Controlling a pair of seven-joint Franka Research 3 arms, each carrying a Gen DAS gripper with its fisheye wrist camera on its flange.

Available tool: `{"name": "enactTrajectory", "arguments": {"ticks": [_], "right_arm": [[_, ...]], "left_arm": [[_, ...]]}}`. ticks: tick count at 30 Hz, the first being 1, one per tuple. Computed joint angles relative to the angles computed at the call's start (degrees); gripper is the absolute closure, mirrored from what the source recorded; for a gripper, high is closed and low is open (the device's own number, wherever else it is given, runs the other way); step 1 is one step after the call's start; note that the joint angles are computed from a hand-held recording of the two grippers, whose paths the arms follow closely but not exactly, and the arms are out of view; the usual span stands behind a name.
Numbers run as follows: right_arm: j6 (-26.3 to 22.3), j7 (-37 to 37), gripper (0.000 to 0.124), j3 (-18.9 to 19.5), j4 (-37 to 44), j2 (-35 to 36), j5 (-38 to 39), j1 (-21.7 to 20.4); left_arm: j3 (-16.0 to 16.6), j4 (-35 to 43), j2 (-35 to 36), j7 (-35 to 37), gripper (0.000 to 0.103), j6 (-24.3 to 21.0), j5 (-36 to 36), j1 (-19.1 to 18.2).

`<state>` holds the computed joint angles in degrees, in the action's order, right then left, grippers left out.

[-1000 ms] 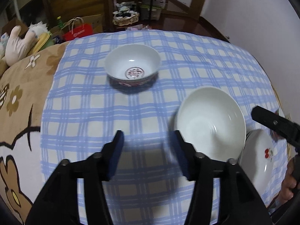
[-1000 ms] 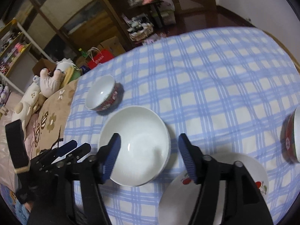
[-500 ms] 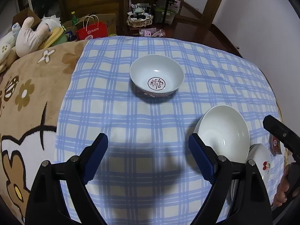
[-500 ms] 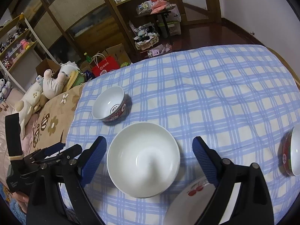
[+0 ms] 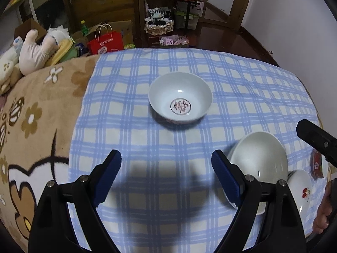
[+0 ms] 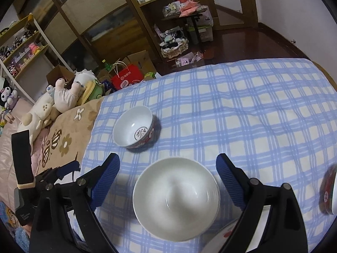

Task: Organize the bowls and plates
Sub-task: 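Open both tools and move them to small red-rimmed bowls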

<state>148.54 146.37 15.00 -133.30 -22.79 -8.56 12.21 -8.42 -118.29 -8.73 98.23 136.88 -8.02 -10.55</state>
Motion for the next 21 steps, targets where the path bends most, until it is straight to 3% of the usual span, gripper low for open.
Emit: {"name": "enactTrajectory", "arguments": {"ticks": [3, 14, 21], "right_arm": [[0.5, 1.4, 0.027, 0.8, 1.2, 1.0, -2.4, -1.4], [2.3, -3.8, 0.027, -3.1, 8.8, 9.9, 0.3, 1.0], [-1.5, -3.1, 0.027, -4.9, 17.3, 18.7, -2.7, 3.8]], "left_arm": [[-0.2, 2.4, 1.9, -0.6, 0.017, -0.1, 0.8, 0.2], [-1.5, 10.1, 10.6, -6.2, 0.017, 1.2, 5.2, 1.9], [-2.1, 14.9, 15.5, -6.9, 0.017, -0.2, 5.8, 3.0]]}}
